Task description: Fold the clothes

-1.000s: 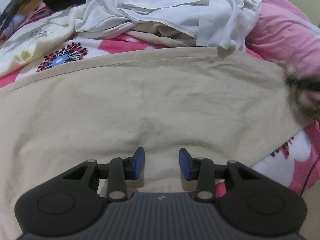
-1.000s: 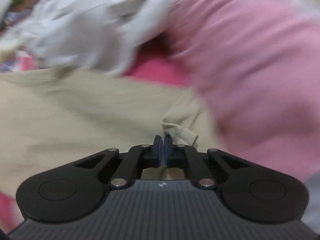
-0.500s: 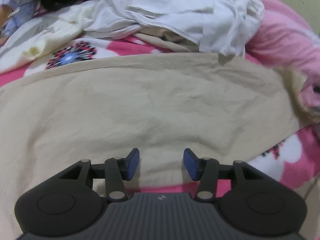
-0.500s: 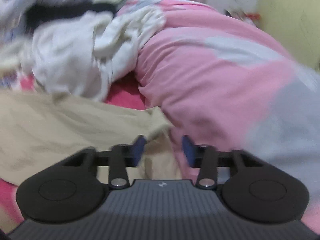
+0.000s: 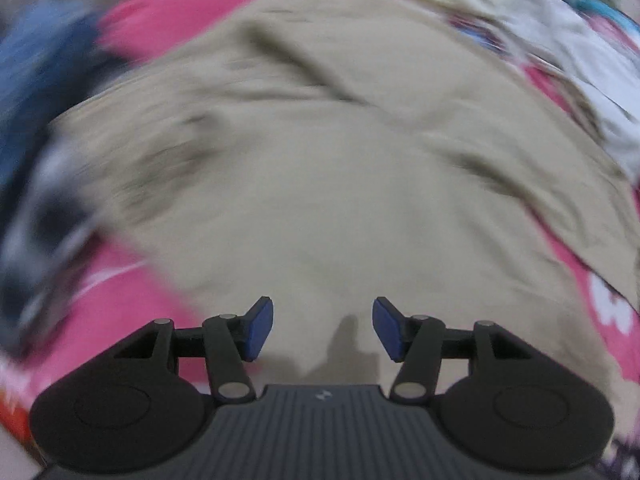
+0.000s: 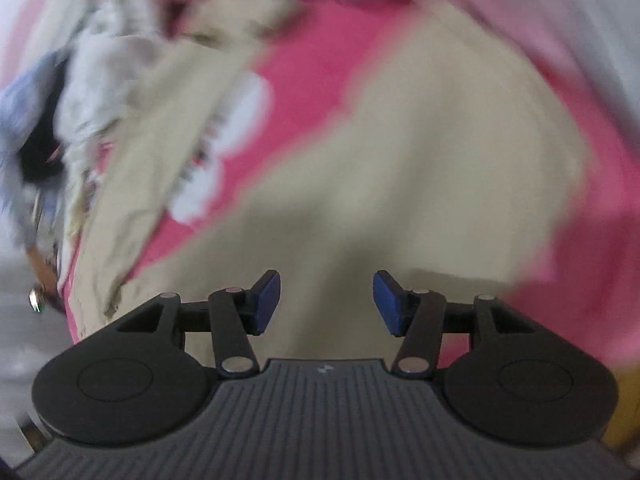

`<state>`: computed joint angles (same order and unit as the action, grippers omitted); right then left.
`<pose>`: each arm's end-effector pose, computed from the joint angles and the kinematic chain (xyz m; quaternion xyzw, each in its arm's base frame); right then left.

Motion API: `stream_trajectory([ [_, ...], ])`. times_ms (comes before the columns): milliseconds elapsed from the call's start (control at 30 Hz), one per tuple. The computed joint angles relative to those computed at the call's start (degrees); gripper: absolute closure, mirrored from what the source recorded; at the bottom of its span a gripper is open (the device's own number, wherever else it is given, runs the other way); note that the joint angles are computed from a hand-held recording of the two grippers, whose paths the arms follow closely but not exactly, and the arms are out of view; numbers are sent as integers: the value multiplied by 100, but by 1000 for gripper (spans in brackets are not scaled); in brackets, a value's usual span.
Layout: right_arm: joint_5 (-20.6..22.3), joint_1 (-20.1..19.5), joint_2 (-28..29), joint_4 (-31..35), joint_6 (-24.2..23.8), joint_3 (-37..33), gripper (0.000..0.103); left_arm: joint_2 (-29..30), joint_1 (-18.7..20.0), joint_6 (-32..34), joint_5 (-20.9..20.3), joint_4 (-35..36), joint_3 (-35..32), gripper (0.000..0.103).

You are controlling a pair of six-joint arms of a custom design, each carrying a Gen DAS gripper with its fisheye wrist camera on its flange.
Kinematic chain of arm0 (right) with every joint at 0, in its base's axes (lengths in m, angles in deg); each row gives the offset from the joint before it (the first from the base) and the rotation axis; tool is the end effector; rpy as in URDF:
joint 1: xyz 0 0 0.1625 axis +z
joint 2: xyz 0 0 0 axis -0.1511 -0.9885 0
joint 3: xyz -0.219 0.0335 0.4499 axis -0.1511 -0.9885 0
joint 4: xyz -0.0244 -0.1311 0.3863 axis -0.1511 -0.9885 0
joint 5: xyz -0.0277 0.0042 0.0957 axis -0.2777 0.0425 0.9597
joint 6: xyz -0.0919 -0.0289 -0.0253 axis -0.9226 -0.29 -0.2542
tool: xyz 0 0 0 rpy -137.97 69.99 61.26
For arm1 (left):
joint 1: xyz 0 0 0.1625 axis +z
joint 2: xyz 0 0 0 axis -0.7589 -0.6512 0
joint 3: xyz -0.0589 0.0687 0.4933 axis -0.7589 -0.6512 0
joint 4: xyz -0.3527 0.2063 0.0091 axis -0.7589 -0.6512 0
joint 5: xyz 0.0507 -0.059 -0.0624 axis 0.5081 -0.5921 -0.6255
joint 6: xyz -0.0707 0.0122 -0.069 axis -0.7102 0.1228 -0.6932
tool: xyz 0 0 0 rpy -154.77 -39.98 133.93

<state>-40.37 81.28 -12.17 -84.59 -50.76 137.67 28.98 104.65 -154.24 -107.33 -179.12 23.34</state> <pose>-0.0681 -0.5756 0.3943 -0.3280 -0.8934 0.2807 0.1240 -0.1971 -0.6427 0.1574 -0.2084 0.8927 -0.2234 0.3314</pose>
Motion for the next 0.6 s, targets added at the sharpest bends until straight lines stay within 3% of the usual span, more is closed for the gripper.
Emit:
stream_trajectory([
  [67, -16, -84, -169, -98, 532, 360, 52, -237, -2, -398, 58, -2, 305, 46],
  [267, 228, -281, -172, -679, 1240, 735, 52, -419, 263, -549, 301, -1067, 877, 44],
  [600, 441, -408, -219, -940, 1675, 922, 49, -350, 608, -48, 621, -2328, 1088, 45],
])
